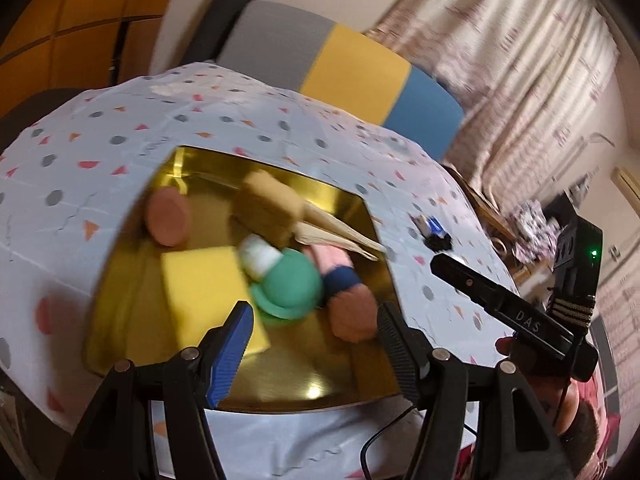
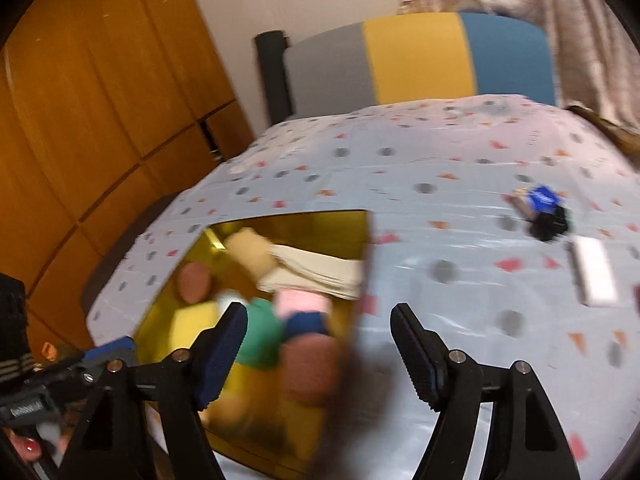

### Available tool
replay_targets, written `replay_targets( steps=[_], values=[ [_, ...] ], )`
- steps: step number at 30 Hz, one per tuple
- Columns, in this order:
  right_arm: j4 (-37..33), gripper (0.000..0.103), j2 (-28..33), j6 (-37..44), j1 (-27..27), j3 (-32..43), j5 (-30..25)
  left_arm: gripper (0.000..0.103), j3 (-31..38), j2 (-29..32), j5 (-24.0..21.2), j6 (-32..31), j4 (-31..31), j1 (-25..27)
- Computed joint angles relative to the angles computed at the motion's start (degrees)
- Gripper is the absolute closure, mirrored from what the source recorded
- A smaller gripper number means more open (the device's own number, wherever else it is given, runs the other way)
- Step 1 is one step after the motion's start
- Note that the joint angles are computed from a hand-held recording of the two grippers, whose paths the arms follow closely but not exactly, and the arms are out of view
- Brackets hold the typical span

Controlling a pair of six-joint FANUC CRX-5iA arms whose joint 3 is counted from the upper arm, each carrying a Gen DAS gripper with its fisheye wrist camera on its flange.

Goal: Organize rigid objects
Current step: 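Lower the beige mesh cloth into the tray and open the right gripper, then grasp the pink satin scrunchie with the right gripper while the left gripper approaches the white sponge block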

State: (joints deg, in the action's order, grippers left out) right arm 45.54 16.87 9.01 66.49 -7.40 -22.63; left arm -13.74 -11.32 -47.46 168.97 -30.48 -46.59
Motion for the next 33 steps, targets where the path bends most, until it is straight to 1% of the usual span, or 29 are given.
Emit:
replay_targets(
  steps=[1,4,8,15,19,20,21,22,24,28,31,33],
  values=[
    [2.1,0.028,-1.5,-2.9,-0.5,-2.5,0.1,0.038,0.6,0.8,0.3,-1.1,0.7,-0.1],
    [4.9,0.027,-4.5,-7.9,-1.8,-7.7,-0.4,0.038,3.3,4.0,1.2,-5.1,3.1,-0.4],
    [4.0,0.025,-8.4,-11.3,-3.5,-14.3,-0.1,0.038,6.9,7.8,1.3,-9.6,5.2,-1.3],
    [3.5,0.023,-12.8,-16.1,-5.2,-22.9,-3.3,0.038,11.5,13.7,3.3,-18.8,11.8,-1.2],
    [5.4,0.023,-14.7,-19.7,-8.1,-26.6,-6.0,0.038,14.0,17.1,3.9,-23.4,15.5,-1.1],
    [6.5,0.023,-15.0,-20.5,-9.6,-27.2,-6.4,0.038,14.6,18.0,4.1,-24.7,16.7,-1.0],
    [8.0,0.023,-15.4,-21.8,-10.7,-28.0,-6.5,0.038,15.1,18.6,4.2,-25.6,17.5,-1.0],
    [11.0,0.023,-16.0,-24.1,-12.8,-29.2,-6.3,0.038,15.6,19.3,4.3,-26.5,18.4,-0.9],
    [12.5,0.023,-16.3,-24.7,-15.7,-29.7,-5.9,0.038,16.7,20.9,4.5,-28.1,19.9,-0.9],
    [12.0,0.023,-15.4,-23.3,-21.3,-28.7,-5.2,0.038,18.6,23.3,4.4,-29.6,21.5,-0.9],
    [11.7,0.023,-13.5,-21.9,-24.6,-26.9,-4.3,0.038,20.2,24.7,3.7,-30.3,21.9,-1.0],
    [13.3,0.023,-11.9,-22.0,-26.2,-25.9,-3.8,0.038,21.4,25.9,3.1,-31.2,22.5,-1.1]
  ],
)
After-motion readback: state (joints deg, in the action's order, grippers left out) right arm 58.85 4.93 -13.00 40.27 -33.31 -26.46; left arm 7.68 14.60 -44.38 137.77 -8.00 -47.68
